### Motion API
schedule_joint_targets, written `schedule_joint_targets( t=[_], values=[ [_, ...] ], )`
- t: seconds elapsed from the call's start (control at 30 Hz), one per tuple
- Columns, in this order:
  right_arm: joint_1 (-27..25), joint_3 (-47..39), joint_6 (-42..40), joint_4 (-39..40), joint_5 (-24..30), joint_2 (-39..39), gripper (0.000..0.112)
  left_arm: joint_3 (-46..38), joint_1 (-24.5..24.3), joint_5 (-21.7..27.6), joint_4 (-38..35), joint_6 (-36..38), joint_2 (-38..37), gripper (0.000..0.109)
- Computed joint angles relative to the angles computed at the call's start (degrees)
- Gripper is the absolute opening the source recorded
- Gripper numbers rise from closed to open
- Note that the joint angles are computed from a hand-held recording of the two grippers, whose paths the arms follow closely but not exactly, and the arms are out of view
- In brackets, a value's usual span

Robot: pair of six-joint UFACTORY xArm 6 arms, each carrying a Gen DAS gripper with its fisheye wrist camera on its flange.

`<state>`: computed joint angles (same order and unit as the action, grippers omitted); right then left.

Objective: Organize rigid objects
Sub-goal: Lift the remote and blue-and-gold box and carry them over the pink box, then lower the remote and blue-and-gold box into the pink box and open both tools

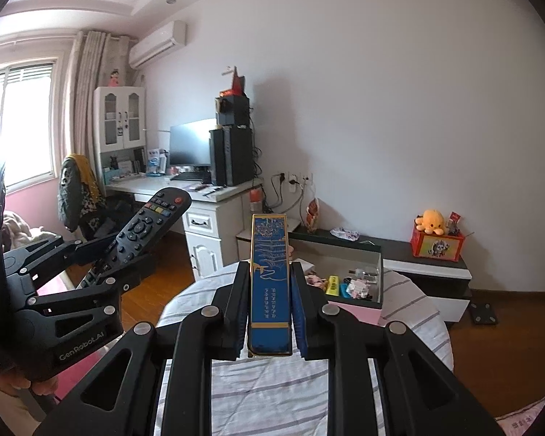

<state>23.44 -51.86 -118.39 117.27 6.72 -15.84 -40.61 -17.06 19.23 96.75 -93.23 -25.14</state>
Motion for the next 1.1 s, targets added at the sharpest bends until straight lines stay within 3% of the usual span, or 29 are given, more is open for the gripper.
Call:
schedule_joint_targets(
  t=[0.2, 0.33, 0.53, 0.63, 0.73, 0.8, 0.93, 1.0, 1.1],
  values=[
    [-3.1, -8.4, 8.4, -9.1, 1.0, 10.6, 0.021, -13.4, 1.5, -4.5, -2.1, 3.8, 15.8, 0.044],
    [-5.2, -15.8, 16.0, -17.9, 1.4, 19.2, 0.021, -22.9, 2.2, -5.8, -9.3, 12.5, 26.0, 0.044],
    [-7.8, -27.9, 37.0, -41.4, 2.1, 32.9, 0.021, -39.4, 2.5, -7.2, -33.8, 39.2, 43.0, 0.044],
    [-9.2, -34.2, 49.7, -55.6, 3.3, 39.7, 0.021, -46.8, 1.9, -4.9, -45.0, 51.2, 49.7, 0.044],
    [-10.9, -41.2, 61.7, -68.7, 6.5, 46.1, 0.021, -56.0, 1.4, -2.2, -60.6, 66.0, 57.8, 0.044],
    [-12.1, -46.6, 69.7, -77.1, 9.7, 50.6, 0.021, -65.4, 1.1, 3.2, -68.9, 74.1, 64.7, 0.044],
    [-13.7, -57.5, 81.3, -89.7, 16.4, 58.7, 0.021, -79.5, 0.5, 12.9, -73.3, 79.2, 74.9, 0.044],
    [-14.0, -61.3, 83.8, -92.5, 18.5, 61.6, 0.021, -85.9, 0.3, 16.8, -74.3, 80.1, 79.3, 0.044],
    [-14.5, -65.5, 86.1, -94.7, 21.3, 64.6, 0.021, -90.2, 0.4, 18.9, -75.1, 81.3, 82.4, 0.044]
  ],
)
